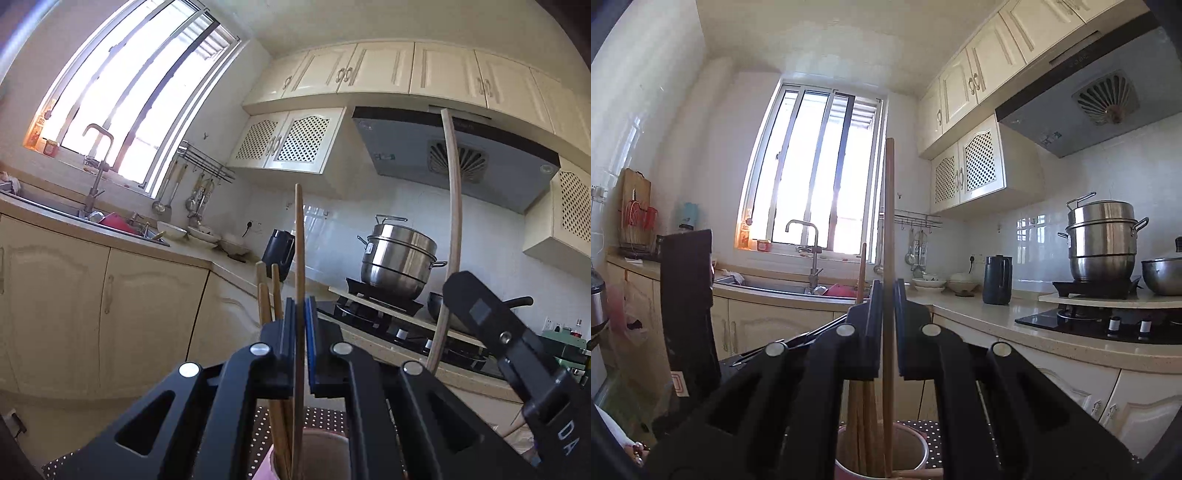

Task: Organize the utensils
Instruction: 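Lower the chopsticks into the pink cup and open both grippers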

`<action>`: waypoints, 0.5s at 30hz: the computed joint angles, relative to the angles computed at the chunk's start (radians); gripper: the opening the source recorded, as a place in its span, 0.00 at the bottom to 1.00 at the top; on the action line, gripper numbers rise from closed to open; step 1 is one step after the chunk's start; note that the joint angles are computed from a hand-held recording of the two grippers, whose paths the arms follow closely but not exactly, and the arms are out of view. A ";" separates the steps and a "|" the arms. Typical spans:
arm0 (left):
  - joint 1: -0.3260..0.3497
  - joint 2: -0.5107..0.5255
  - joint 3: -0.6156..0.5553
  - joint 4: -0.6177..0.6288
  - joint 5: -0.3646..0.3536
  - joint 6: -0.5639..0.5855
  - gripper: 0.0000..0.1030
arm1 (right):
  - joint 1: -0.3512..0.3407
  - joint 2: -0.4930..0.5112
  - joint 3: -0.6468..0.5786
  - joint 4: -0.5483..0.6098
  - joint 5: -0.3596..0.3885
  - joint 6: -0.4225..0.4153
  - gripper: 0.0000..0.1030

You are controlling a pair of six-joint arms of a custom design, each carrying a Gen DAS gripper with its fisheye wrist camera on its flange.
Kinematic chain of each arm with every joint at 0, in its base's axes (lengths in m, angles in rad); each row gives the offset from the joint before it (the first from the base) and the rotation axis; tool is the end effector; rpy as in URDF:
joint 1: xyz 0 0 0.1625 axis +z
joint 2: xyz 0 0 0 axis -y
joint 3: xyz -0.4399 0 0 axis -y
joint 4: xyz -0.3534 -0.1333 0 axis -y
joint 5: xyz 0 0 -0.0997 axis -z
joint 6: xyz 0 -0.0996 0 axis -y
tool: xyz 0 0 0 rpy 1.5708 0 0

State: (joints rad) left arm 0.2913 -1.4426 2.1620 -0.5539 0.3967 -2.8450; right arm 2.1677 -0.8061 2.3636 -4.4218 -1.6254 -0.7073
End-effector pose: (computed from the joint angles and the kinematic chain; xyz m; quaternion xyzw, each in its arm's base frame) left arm -0.2645 -0.3144 0.2612 0.1980 0.7019 -0.6738 0.1188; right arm 0.3487 -0.2856 0.1952 0.4710 -0.6440 0.6003 0.0550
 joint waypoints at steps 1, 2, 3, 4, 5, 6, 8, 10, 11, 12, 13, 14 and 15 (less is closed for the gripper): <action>-0.004 0.003 -0.007 0.051 -0.004 -0.038 0.05 | 0.002 0.002 0.004 -0.006 -0.004 -0.001 0.06; -0.010 0.006 -0.009 0.074 -0.014 -0.053 0.05 | 0.005 0.005 0.009 -0.017 -0.008 -0.006 0.06; -0.016 0.007 -0.011 0.101 -0.020 -0.071 0.06 | 0.009 0.012 0.012 -0.032 -0.019 -0.016 0.07; -0.020 0.008 -0.017 0.142 -0.021 -0.102 0.06 | 0.014 0.013 0.016 -0.037 -0.031 -0.024 0.07; -0.026 0.010 -0.022 0.171 -0.024 -0.123 0.06 | 0.019 0.013 0.019 -0.038 -0.041 -0.027 0.07; -0.030 0.010 -0.025 0.188 -0.027 -0.133 0.06 | 0.025 0.015 0.025 -0.041 -0.051 -0.034 0.07; -0.039 0.018 -0.040 0.243 -0.039 -0.169 0.07 | 0.034 0.016 0.027 -0.041 -0.072 -0.044 0.07; -0.051 0.015 -0.046 0.281 -0.041 -0.202 0.18 | 0.040 0.011 0.034 -0.033 -0.090 -0.031 0.07; -0.061 0.014 -0.048 0.295 -0.049 -0.211 0.29 | 0.041 0.008 0.037 -0.025 -0.101 -0.020 0.07; -0.070 0.011 -0.047 0.302 -0.054 -0.212 0.32 | 0.042 0.007 0.036 -0.017 -0.116 -0.015 0.07; -0.079 0.012 -0.050 0.317 -0.062 -0.218 0.32 | 0.044 0.005 0.037 -0.010 -0.127 -0.010 0.07; -0.088 0.016 -0.054 0.336 -0.073 -0.231 0.32 | 0.044 0.001 0.037 0.001 -0.135 -0.002 0.07; -0.094 0.022 -0.061 0.365 -0.077 -0.256 0.32 | 0.047 -0.003 0.035 0.013 -0.148 0.009 0.07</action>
State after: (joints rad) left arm 0.1971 -1.4207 2.1006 -0.1885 0.3193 -3.1013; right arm 2.2148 -0.8092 2.3984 -4.4092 -1.7739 -0.6983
